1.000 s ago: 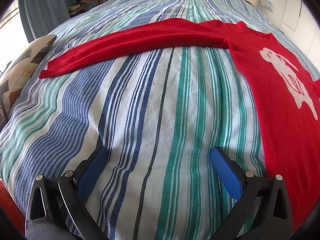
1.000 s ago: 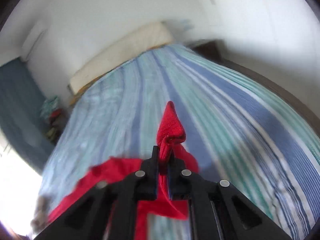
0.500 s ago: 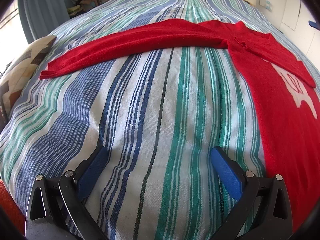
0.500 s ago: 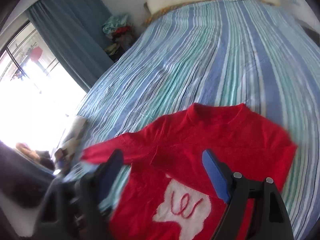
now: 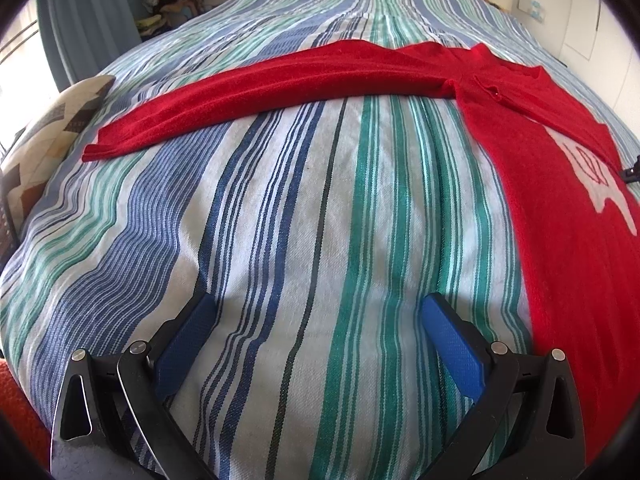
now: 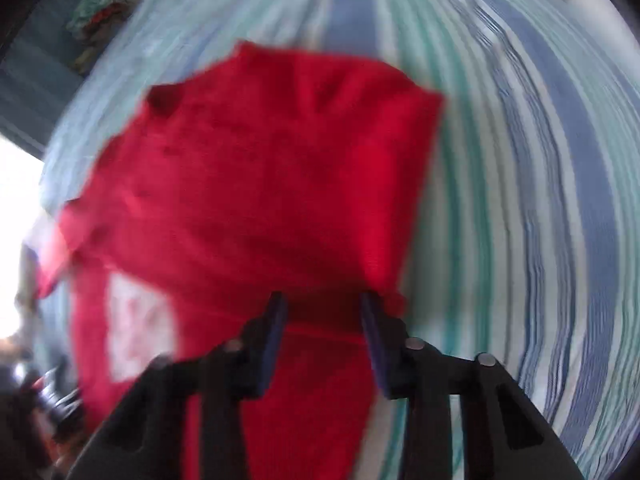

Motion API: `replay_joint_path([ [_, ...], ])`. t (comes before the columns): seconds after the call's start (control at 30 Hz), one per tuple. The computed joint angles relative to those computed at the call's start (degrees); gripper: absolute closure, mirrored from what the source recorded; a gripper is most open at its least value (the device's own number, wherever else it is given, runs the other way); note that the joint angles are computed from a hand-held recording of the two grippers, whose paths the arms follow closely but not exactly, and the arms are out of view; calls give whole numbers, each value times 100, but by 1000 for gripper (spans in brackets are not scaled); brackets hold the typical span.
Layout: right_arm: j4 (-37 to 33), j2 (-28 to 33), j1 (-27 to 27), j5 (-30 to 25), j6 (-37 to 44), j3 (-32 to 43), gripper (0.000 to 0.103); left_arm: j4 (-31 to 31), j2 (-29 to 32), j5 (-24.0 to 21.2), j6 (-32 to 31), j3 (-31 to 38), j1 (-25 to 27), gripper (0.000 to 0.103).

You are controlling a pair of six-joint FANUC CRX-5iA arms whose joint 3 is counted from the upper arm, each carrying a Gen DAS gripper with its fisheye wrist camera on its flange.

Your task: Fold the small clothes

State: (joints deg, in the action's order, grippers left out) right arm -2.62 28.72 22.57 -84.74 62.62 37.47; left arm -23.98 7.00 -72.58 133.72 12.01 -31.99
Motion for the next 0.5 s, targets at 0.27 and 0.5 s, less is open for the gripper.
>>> replay_joint_path([
  [0.27,746,-197,329,342,436,257,92,-54,34,-52,1,50,-28,1],
  [0.5,1265,681,261,-534,2,854,91,-68,20,-37,5,33,-35,1],
])
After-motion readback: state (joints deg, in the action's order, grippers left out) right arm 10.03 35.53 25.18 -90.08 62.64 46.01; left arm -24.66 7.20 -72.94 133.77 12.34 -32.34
